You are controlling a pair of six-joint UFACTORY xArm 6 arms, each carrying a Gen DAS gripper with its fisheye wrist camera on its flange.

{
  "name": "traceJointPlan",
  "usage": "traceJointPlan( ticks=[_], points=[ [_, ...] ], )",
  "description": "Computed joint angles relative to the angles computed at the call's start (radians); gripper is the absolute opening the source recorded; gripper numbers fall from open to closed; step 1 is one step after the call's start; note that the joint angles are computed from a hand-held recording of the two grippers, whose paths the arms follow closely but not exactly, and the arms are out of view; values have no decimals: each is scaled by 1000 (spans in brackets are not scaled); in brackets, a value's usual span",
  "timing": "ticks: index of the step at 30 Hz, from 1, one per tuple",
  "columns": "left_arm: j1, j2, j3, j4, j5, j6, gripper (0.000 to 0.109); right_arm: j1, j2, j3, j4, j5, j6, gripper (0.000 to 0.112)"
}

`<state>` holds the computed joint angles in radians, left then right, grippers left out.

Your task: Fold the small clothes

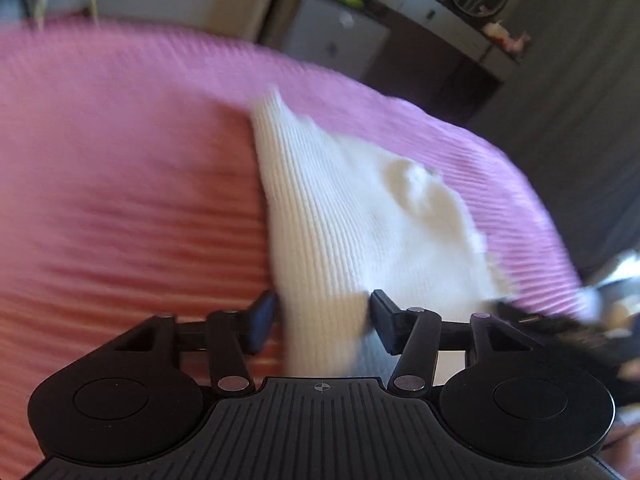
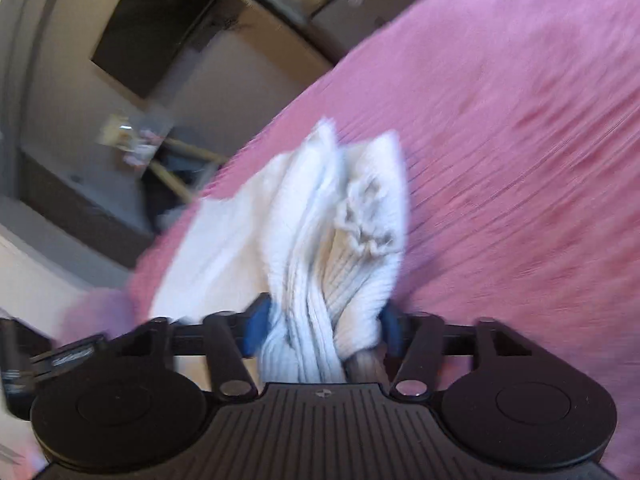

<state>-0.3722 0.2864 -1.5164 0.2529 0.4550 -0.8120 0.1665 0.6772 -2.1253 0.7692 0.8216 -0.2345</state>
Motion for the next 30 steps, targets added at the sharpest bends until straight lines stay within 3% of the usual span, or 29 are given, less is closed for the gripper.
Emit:
traceJointPlan(
  ticks=[3,5,8,11,13,15,17,19,23,25,26,28,30],
  points=[
    [-28,-45,12,188,69,-151,64,58,-144,200,-204,-247,-14,70],
    [-45,-43,11,170,80,-144,72,96,-203,271,-168,-308,-128,63],
    [-69,2,-51,174,164,-100,75,137,-194,246,-123,-277,-289,54],
    [-82,42,-97,190,261,-55,85,168,-171,235,-319,-264,-267,53],
    [-85,15,-63,166,270,-1,86,166,-168,257,-386,-265,-270,51],
    [-89,-17,-32,182,268,30,86,151,-200,294,-348,-256,-307,51],
    [-85,-46,-19,229,258,10,86,147,-202,275,-384,-246,-258,51],
    [-78,-36,-56,303,263,-64,85,155,-216,296,-419,-330,-211,51],
    [-61,112,-260,309,303,-69,85,170,-77,84,-512,-299,-154,51],
    [-65,205,-382,282,383,-26,86,176,24,-46,-611,-254,-124,51],
    [-64,232,-411,267,393,-9,87,177,48,-61,-671,-259,-108,56],
    [-71,259,-441,297,419,-27,97,161,51,-3,-692,-350,-110,69],
    [-78,270,-453,316,433,-25,97,137,83,-50,-634,-313,-96,75]
  ],
)
